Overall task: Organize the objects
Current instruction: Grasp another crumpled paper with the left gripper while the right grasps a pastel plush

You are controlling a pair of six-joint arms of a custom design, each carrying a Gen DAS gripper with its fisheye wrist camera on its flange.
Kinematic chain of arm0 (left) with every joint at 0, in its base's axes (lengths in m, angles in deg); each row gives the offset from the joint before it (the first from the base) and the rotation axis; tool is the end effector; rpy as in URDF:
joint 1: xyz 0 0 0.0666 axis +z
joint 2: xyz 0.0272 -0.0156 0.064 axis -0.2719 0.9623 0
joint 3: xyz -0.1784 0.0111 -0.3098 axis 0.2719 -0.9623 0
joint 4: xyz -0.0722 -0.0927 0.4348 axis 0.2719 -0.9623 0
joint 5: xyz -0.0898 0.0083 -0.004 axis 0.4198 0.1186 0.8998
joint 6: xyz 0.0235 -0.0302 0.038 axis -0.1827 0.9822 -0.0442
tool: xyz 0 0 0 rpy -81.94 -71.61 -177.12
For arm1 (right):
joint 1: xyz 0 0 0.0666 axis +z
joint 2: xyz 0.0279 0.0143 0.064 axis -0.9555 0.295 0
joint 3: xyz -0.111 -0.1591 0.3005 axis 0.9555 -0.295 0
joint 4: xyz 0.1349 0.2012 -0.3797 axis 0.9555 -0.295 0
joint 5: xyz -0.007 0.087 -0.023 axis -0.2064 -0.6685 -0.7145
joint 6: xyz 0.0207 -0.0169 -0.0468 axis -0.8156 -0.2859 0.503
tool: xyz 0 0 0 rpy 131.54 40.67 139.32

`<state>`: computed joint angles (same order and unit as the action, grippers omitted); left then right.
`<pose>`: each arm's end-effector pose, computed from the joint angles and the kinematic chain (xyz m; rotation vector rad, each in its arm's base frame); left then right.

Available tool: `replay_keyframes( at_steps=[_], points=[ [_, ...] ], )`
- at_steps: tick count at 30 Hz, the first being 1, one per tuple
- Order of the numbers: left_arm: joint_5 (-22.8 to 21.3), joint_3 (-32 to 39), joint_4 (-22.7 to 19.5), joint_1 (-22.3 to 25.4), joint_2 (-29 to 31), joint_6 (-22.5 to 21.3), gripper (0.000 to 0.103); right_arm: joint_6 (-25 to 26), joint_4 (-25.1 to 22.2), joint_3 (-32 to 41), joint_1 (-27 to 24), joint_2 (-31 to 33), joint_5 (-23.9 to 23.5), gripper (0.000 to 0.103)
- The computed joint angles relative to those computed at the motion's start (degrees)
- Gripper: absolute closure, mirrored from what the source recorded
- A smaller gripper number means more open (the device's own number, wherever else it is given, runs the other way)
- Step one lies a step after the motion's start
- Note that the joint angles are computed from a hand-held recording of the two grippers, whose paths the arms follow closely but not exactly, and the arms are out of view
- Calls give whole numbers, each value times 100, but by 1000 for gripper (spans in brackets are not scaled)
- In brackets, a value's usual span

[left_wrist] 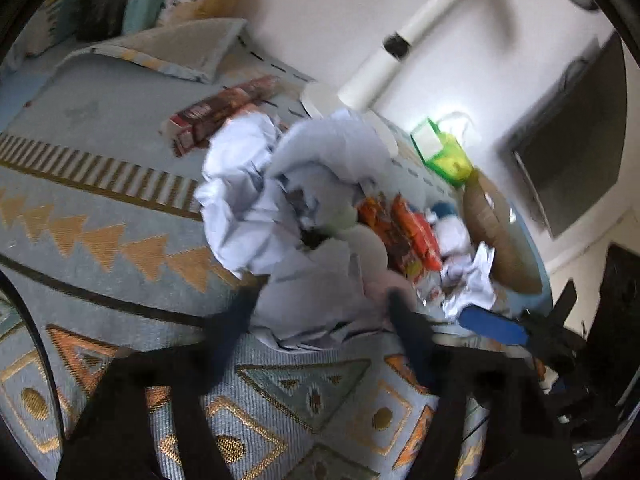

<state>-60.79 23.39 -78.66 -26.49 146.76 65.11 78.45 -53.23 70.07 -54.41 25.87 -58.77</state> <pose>0.4687 -0.1035 0.2428 -0.0282 2.4501 -0.7442 0.4549 0.1606 0.2840 -0.5753 2.4448 0.4321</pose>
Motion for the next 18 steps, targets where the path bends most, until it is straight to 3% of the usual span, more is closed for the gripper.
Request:
replay_keyframes(
  at_steps=[7,13,15,16,18],
  points=[
    [36,-452,87,220,-563,-68,50,-91,3,343,138,500,189,48],
    [279,-826,-2,474,-1084,-163,50,-280,-90,754,421,1058,1173,48],
    [264,-917,-8,498,-1185,-115,50,-340,-31,781,440,1117,1349,53],
    [269,-955,-13,507,-1227,-98,50,-412,-1,749,428,1083,1410,63],
    [270,-1029,-28,508,-1315,-78,50,-464,-24,676,381,980,1359,64]
  ],
)
